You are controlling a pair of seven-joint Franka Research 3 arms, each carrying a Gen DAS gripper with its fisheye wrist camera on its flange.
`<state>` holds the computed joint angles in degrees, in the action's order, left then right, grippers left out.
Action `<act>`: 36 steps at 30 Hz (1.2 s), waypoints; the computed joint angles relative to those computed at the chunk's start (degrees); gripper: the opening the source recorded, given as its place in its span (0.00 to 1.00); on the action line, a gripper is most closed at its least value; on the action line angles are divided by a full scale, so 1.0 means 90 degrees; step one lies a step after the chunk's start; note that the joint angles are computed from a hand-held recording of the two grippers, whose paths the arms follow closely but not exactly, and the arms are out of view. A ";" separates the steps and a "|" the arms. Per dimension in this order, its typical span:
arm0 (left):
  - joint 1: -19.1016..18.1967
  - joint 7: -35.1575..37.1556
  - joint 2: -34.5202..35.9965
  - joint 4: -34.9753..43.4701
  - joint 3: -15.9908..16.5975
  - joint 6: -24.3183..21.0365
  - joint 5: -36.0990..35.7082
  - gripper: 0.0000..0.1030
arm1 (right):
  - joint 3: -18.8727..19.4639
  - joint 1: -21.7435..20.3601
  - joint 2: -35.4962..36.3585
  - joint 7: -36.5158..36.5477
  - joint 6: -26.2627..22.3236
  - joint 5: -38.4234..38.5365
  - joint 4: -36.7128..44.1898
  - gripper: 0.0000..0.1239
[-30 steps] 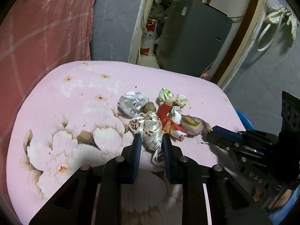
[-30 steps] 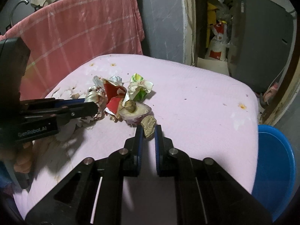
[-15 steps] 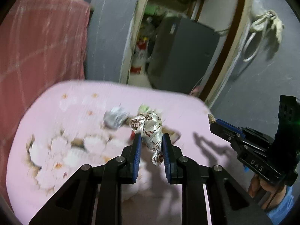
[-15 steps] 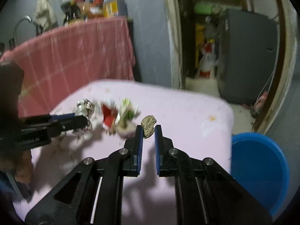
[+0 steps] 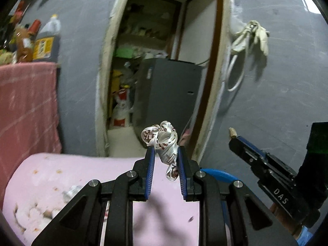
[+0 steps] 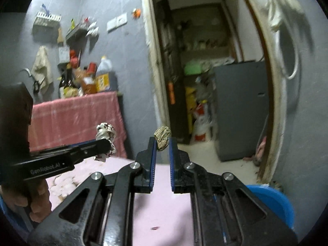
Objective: Collect trash
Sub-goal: 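Lift the wrapper and peel bit and carry both over the blue bucket, then open both tools to drop the items into the bucket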
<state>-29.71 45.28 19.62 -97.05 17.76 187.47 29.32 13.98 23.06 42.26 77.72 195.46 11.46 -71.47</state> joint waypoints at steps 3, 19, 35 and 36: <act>0.0358 0.0336 0.0242 0.0379 -0.0567 -0.0011 -0.0189 0.18 | -0.0438 0.0209 -0.0179 0.0004 0.0298 0.0309 -0.0245 0.10; 0.1634 0.1894 0.1473 0.2133 -0.3031 -0.0860 -0.0617 0.18 | -0.2050 0.0990 -0.0793 -0.0650 0.0298 0.2563 -0.1085 0.10; 0.2031 0.4060 0.2812 0.4191 -0.4379 -0.3286 -0.2673 0.19 | -0.3481 0.1565 -0.0544 0.1076 -0.1451 0.2263 -0.0802 0.10; 0.2003 0.4102 0.2849 0.4258 -0.4352 -0.3361 -0.2784 0.19 | -0.3454 0.1523 -0.0517 0.1162 -0.1503 0.2195 -0.0747 0.10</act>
<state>-11.68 82.20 45.26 -58.73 -21.41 157.22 4.27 -17.11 36.77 37.61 88.18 181.93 31.22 -78.19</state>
